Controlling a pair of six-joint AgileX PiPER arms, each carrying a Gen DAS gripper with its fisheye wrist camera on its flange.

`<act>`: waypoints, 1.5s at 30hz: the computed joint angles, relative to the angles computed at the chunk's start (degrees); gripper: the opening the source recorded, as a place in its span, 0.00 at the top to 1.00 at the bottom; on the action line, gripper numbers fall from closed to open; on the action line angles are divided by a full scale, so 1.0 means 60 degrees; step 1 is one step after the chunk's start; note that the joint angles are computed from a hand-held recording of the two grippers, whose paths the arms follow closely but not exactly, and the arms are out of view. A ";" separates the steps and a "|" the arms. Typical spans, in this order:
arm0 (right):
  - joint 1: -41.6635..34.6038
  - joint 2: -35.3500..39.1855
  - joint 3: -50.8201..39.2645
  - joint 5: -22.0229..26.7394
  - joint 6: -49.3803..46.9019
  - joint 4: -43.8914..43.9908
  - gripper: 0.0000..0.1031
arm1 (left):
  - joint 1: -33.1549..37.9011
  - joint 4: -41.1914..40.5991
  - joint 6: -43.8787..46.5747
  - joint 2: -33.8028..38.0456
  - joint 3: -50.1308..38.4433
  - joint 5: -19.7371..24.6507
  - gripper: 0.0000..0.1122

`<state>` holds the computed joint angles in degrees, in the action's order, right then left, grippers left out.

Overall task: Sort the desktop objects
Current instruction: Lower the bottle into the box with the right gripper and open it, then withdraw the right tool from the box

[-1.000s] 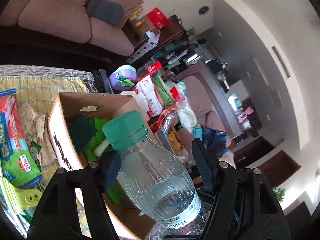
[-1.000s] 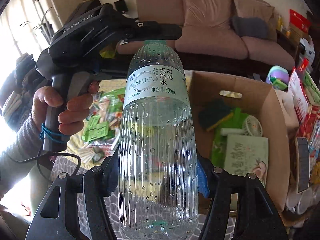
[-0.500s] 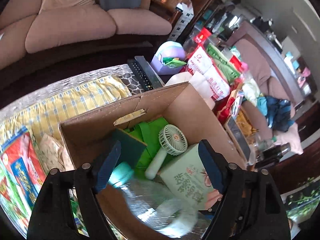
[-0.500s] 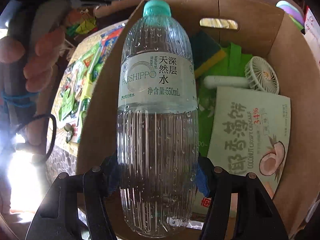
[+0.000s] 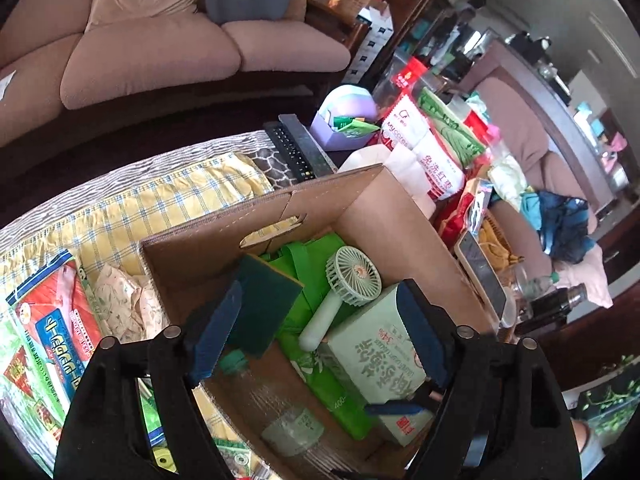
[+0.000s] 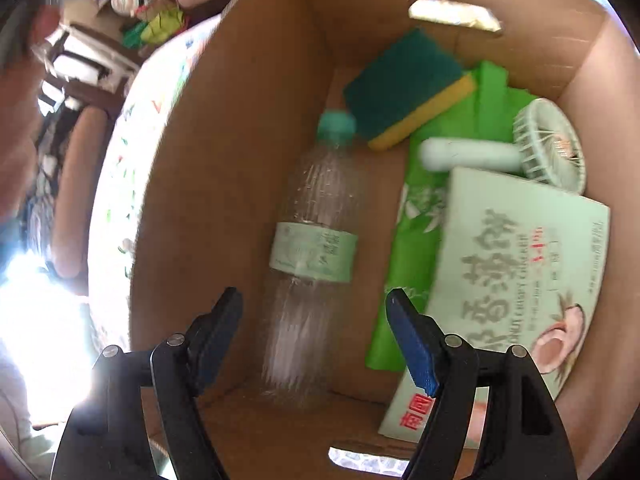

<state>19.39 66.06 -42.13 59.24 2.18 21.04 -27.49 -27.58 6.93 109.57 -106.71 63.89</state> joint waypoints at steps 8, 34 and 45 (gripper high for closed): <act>0.0669 0.0200 0.0271 0.0072 0.0038 -0.0097 0.34 | 0.0054 0.0427 0.0352 -0.0815 0.0927 0.0147 0.31; 0.0477 0.1078 -0.0950 0.0189 0.1158 -0.0363 0.37 | 0.1284 -0.0182 0.1508 -0.2924 0.3382 0.0732 0.31; 0.2029 -0.1977 -0.0234 0.1257 0.4070 -0.1615 0.29 | 0.0209 0.0608 0.0905 -0.4293 0.4960 0.0682 0.30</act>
